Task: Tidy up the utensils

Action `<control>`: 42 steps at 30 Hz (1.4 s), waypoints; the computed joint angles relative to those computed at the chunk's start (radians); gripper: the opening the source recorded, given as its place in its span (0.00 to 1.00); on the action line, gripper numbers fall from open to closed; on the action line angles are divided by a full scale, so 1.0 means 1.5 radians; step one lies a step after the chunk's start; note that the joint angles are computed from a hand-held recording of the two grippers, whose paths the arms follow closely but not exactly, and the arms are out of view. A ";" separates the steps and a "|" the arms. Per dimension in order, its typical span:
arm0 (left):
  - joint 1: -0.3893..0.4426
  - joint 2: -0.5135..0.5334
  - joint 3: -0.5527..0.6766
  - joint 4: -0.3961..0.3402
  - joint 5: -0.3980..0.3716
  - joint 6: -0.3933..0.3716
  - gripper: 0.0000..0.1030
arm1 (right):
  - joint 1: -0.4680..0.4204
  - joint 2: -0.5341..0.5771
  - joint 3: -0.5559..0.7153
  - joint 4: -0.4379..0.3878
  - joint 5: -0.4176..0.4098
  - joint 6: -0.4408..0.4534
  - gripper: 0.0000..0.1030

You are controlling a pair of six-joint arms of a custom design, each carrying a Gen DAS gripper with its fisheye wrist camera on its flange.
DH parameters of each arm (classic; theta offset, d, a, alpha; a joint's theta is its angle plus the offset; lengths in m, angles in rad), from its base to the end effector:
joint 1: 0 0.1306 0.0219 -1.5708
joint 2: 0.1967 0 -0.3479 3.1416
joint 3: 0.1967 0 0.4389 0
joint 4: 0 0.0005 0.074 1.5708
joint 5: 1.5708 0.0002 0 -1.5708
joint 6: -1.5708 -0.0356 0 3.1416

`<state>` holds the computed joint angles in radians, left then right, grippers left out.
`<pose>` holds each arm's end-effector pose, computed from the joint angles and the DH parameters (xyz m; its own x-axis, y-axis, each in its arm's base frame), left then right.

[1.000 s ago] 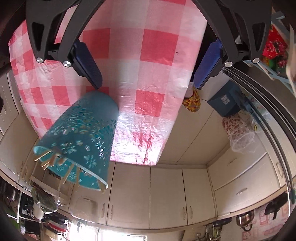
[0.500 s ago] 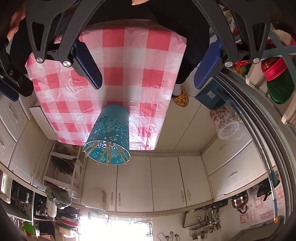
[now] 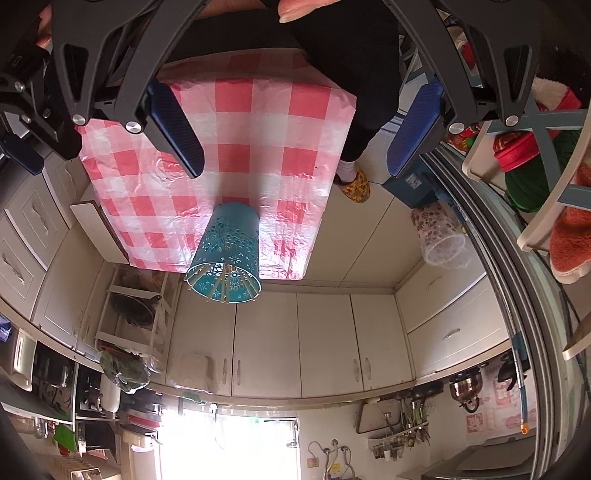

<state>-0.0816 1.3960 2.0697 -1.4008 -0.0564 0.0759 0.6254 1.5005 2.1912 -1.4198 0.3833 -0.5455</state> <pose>0.4528 -0.0355 0.6793 -0.6636 -0.0217 -0.7478 -0.0109 0.9998 -0.0193 0.4003 0.2720 0.6839 -0.6261 0.1414 -0.7668 0.0094 0.9847 0.1739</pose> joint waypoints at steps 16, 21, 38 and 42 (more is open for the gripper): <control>-0.016 -0.087 -0.077 0.001 -0.025 -0.021 0.93 | 0.060 -0.067 -0.081 0.019 0.069 -0.042 0.93; -0.020 -0.108 -0.090 0.007 -0.033 -0.025 0.93 | 0.075 -0.075 -0.088 0.021 0.088 -0.044 0.93; -0.002 -0.147 -0.112 0.020 -0.005 -0.021 0.93 | 0.101 -0.086 -0.098 0.026 0.111 -0.051 0.93; -0.002 -0.149 -0.114 0.020 -0.005 -0.022 0.93 | 0.103 -0.085 -0.096 0.023 0.111 -0.054 0.93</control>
